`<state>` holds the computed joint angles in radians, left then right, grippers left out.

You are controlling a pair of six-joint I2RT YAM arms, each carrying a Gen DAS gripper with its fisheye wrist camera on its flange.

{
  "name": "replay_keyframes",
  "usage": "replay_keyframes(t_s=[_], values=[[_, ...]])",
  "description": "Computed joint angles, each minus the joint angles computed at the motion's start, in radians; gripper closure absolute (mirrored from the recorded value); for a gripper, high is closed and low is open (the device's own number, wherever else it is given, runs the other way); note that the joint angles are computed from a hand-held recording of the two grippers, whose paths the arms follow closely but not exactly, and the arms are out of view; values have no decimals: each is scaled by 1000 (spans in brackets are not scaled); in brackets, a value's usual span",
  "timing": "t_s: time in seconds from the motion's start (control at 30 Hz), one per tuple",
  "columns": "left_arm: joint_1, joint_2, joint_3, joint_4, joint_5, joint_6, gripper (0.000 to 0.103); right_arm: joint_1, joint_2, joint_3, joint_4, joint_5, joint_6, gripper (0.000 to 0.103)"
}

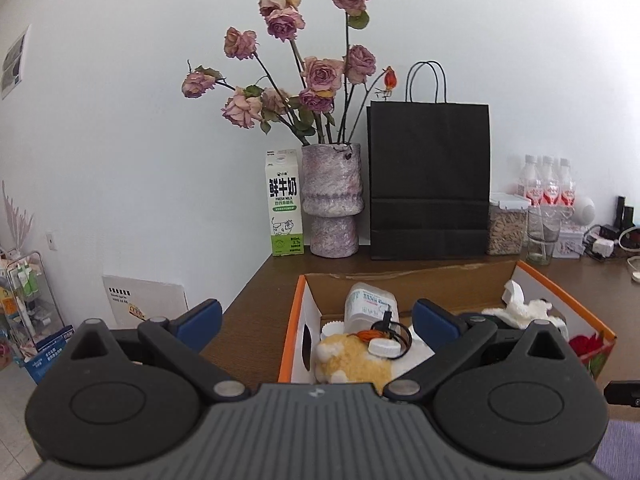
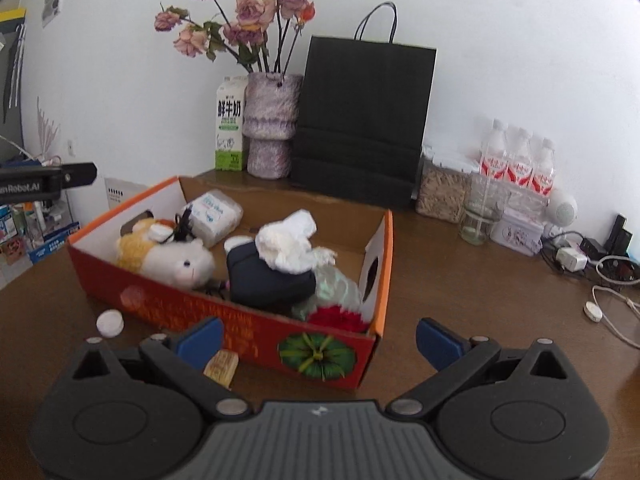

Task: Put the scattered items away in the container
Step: 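Withdraw both tools from the box toward the purple cloth, then grasp the purple cloth with the right tool while the left tool grasps another white cap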

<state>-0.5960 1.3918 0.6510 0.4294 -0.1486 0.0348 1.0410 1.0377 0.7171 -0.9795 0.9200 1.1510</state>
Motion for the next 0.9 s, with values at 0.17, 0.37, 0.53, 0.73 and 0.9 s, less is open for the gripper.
replay_keyframes(t_s=[0.17, 0.37, 0.53, 0.73, 0.9], values=[[-6, -72, -77, -89, 18, 50, 0, 85, 17, -75, -11, -144, 201, 0], [5, -63, -108, -210, 31, 36, 0, 145, 65, -94, 29, -226, 261, 0], [3, -50, -132, -224, 33, 20, 0, 152, 104, -97, 66, -224, 255, 0], [1, -61, -134, -238, 41, -1, 0, 122, 103, -103, 92, -222, 213, 0], [14, -74, -134, -247, 46, -24, 0, 171, 145, -91, 73, -183, 287, 7]])
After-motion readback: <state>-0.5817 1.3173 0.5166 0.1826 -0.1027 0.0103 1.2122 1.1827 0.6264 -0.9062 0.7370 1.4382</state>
